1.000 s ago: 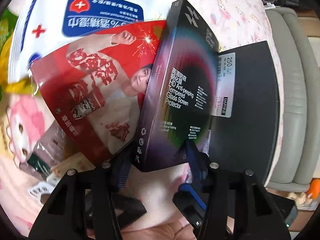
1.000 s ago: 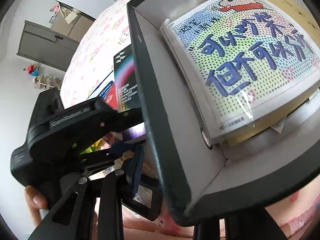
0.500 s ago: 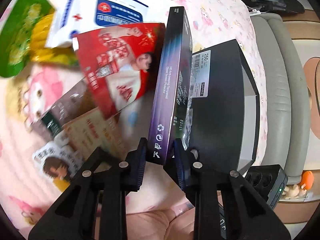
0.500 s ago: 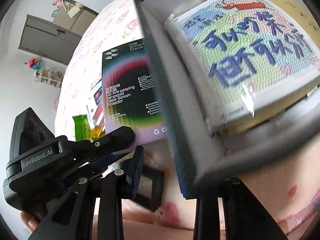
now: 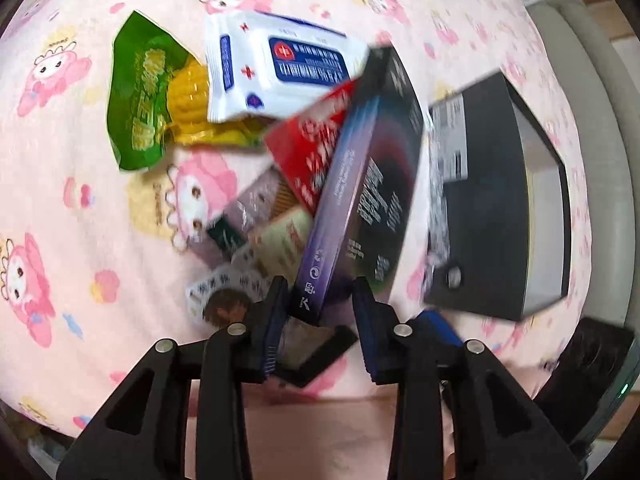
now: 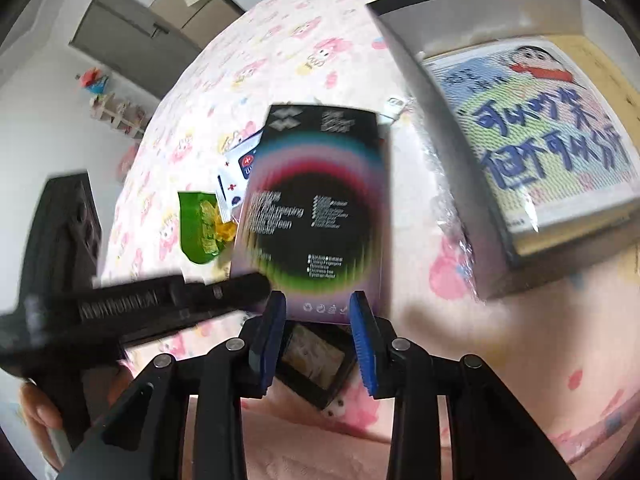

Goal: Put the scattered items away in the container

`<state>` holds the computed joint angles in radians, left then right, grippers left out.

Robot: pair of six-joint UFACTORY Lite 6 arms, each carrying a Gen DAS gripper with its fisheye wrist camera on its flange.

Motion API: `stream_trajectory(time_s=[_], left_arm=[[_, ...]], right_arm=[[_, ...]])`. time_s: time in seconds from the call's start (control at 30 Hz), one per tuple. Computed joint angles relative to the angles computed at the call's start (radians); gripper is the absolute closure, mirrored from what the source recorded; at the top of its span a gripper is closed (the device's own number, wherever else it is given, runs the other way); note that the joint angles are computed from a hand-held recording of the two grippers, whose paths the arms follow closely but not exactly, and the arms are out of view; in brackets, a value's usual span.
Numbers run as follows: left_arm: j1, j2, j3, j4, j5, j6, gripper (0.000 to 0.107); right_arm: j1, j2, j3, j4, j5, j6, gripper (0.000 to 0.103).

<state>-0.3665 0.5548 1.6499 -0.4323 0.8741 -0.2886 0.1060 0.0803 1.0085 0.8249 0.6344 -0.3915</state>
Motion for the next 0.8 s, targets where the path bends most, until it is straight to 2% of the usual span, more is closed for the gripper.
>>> stream_trajectory(time_s=[0.07, 0.17, 0.23, 0.3, 0.4, 0.53, 0.63, 0.7, 0.8], left_arm=[[0.018, -0.022, -0.042, 0.004, -0.041, -0.022, 0.066], [0.044, -0.023, -0.07, -0.036, -0.079, -0.013, 0.065], [0.055, -0.004, -0.058, -0.05, -0.059, 0.001, 0.065], [0.059, 0.019, -0.042, -0.066, -0.021, 0.018, 0.065], [0.057, 0.01, -0.044, -0.073, 0.015, 0.036, 0.065], [0.075, -0.056, -0.119, -0.086, -0.037, 0.029, 0.066], [0.09, -0.127, -0.182, -0.061, -0.11, 0.006, 0.066], [0.105, -0.138, -0.184, -0.054, -0.121, 0.006, 0.066], [0.116, -0.072, -0.121, -0.079, -0.086, 0.036, 0.066]], right_arm=[[0.006, 0.057, 0.009, 0.024, 0.002, -0.096, 0.071], [0.002, 0.148, 0.041, 0.04, 0.014, -0.149, 0.071], [-0.033, 0.184, 0.055, 0.079, 0.034, -0.193, 0.071], [-0.03, 0.192, 0.07, 0.069, 0.015, -0.183, 0.065], [-0.037, 0.2, 0.082, 0.075, 0.013, -0.179, 0.064], [-0.064, 0.166, 0.046, 0.153, 0.053, -0.285, 0.064], [-0.065, 0.16, 0.046, 0.143, 0.027, -0.268, 0.064], [-0.045, 0.19, 0.069, 0.14, 0.017, -0.235, 0.064], [-0.01, 0.209, 0.086, 0.136, 0.003, -0.237, 0.064]])
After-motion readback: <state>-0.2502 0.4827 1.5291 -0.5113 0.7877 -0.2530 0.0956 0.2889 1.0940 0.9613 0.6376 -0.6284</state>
